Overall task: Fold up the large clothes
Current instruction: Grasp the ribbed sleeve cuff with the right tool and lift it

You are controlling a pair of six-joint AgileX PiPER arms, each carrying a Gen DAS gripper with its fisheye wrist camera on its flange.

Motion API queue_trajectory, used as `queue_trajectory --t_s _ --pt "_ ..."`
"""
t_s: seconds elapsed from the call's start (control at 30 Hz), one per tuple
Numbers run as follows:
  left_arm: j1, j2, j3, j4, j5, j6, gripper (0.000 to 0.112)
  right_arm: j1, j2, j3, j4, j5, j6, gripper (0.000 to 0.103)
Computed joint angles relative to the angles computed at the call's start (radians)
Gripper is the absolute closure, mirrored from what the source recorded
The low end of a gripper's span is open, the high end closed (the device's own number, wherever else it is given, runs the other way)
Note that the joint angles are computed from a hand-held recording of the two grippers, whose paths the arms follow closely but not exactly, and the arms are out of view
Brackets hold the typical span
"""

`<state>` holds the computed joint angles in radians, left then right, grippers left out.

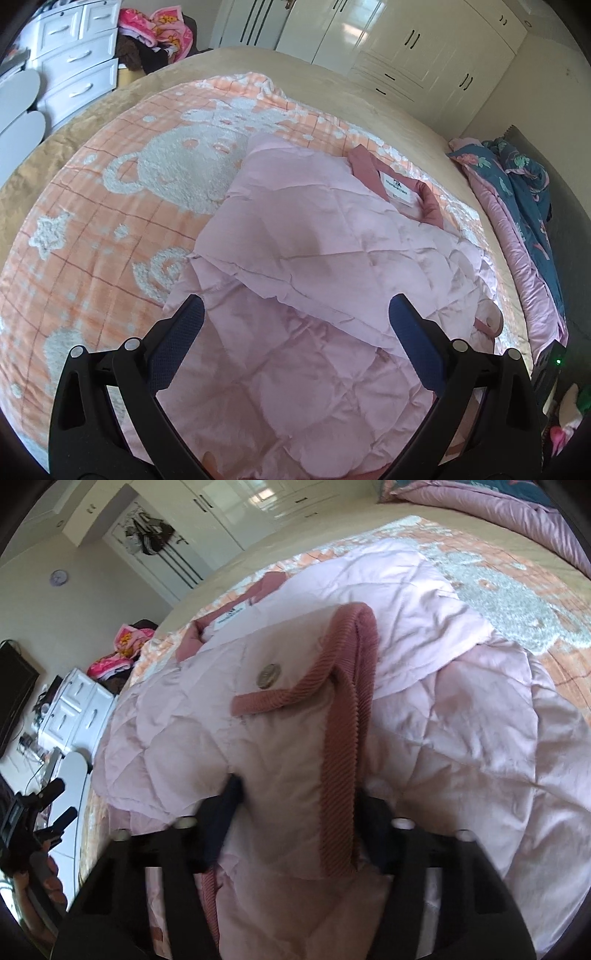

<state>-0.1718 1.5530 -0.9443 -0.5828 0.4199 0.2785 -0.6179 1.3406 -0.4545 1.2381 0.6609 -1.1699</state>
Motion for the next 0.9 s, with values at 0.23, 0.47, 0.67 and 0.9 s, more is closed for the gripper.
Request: queue_trajectory --t_s 0.23,0.47,0.67,0.9 --pt "-0.019 0.020 -0.013 -0.006 -0.006 0.003 0.019 0.006 -0.146 0.029 0.017 0.007 -0.088 0.085" --pt "-0.029 0.044 -0.082 0.055 0.013 -0.064 0.019 0.062 -0.239 -0.165 -0.099 -0.002 -0.052 0.085" --pt "-0.050 0.075 -0.179 0.159 0.038 -0.162 0.019 0.131 -0.129 -0.315 -0.144 -0.088 -0.054 0.085" --pt "-0.109 0.166 -0.301 0.341 0.069 -0.318 0.019 0.191 -0.017 -0.330 -0.197 -0.198 -0.005 0.085"
